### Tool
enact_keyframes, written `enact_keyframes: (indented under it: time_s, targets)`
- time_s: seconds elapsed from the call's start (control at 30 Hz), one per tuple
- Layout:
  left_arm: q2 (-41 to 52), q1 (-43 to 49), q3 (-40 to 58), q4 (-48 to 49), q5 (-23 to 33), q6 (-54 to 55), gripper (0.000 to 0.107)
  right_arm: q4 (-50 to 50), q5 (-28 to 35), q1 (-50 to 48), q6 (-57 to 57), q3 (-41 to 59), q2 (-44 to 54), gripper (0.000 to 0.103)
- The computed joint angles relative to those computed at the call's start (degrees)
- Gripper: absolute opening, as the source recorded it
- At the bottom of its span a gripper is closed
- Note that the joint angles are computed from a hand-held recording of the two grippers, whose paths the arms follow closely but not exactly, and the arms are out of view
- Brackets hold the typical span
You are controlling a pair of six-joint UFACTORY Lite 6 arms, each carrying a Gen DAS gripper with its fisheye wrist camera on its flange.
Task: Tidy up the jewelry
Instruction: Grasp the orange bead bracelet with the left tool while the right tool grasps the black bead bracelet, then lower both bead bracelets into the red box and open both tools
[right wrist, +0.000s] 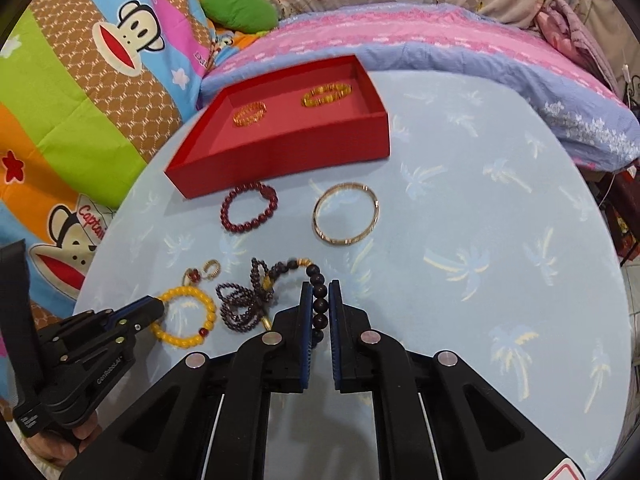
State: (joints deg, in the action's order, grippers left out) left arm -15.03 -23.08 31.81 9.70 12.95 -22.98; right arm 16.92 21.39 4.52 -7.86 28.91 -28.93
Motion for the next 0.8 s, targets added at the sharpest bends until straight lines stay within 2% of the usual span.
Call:
enact_keyframes:
  time_s: [0.13, 0.47, 0.6, 0.8]
  targets:
    - [-2.1, 0.0, 1.6, -7.3, 2.5, 7.3, 0.007, 1.6, 1.9, -1.2, -2.3, 1.8, -1.7, 0.007]
    - [-2.4, -1.1, 10.3, -15.6, 7.4, 16.5, 0.007, 5.0, 3.4, -2.5, -6.8, 8.8, 0.8, 0.007]
    - [2.2, -1.2, 18.1, -17.6, 8.3, 19.9, 0.007, 6.2, 3.2, -2.7, -9.1, 16.0, 6.5, 0.007]
    - [14.4, 0.7, 35.2, -23.7, 9.3, 27.8, 0.007, 7.5, 2.7, -3.2, -11.5, 32.0, 21.2, 0.007]
